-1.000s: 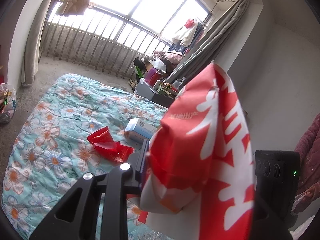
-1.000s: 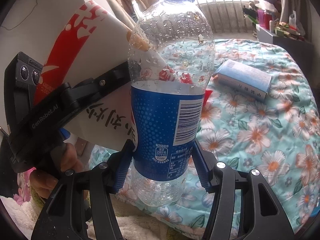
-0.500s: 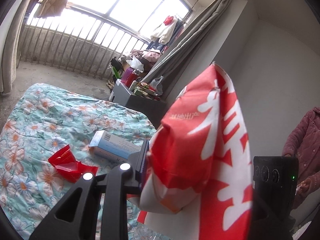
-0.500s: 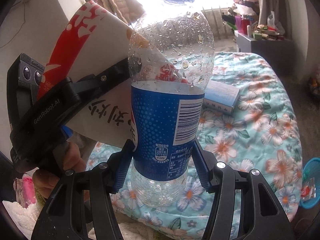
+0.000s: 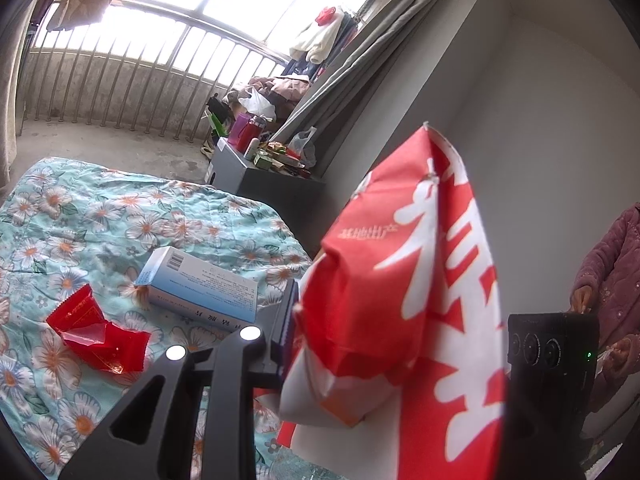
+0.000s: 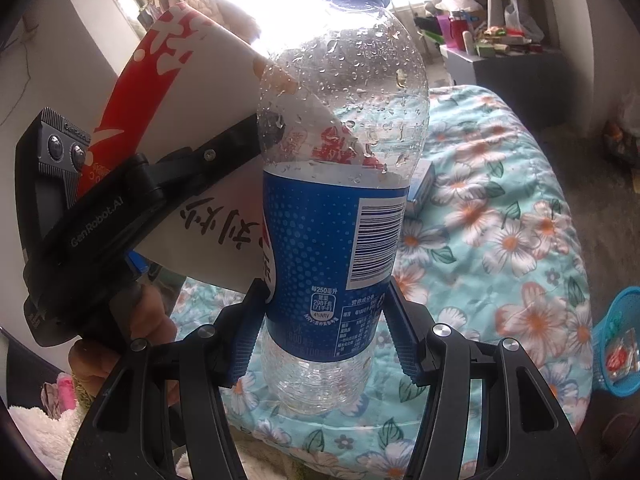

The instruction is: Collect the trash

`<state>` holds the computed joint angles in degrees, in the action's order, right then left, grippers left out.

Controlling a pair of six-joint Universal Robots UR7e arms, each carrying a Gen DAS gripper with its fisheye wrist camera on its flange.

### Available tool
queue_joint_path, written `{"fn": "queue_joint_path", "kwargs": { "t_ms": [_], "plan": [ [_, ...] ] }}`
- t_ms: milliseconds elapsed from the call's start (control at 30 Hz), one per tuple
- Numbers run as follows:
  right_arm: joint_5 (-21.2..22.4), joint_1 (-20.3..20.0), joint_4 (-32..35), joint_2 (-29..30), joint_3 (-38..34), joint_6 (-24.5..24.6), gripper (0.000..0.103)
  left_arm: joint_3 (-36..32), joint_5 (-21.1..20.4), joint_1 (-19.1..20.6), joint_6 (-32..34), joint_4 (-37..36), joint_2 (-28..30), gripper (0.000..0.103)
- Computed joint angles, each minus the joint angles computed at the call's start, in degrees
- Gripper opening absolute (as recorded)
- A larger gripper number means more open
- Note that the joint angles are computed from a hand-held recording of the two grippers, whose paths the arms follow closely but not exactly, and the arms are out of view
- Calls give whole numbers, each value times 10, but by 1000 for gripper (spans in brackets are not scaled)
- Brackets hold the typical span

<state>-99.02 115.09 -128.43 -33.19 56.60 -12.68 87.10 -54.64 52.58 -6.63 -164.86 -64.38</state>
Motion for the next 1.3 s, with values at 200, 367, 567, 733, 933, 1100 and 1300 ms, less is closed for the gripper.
{"fn": "queue_joint_path", "kwargs": {
  "t_ms": [200,367,567,733,933,1100,1300],
  "plan": [
    [3,-8,2,-6,4,9,55,-20,-2,3,-4,18,21,25],
    [7,-14,5,-11,7,16,55,-35,-3,4,-4,32,34,25],
    [9,-18,9,-16,6,25,55,-54,-10,8,-4,44,52,25],
    [14,-24,7,-20,7,33,55,-78,-14,10,-1,62,72,25],
    [21,-39,-4,-32,15,43,55,-129,-29,15,7,94,109,25],
    [19,-49,-16,-40,15,58,55,-186,-43,19,22,120,153,25],
    [18,-63,-24,-44,3,74,55,-273,-64,24,34,160,213,25]
  ]
}}
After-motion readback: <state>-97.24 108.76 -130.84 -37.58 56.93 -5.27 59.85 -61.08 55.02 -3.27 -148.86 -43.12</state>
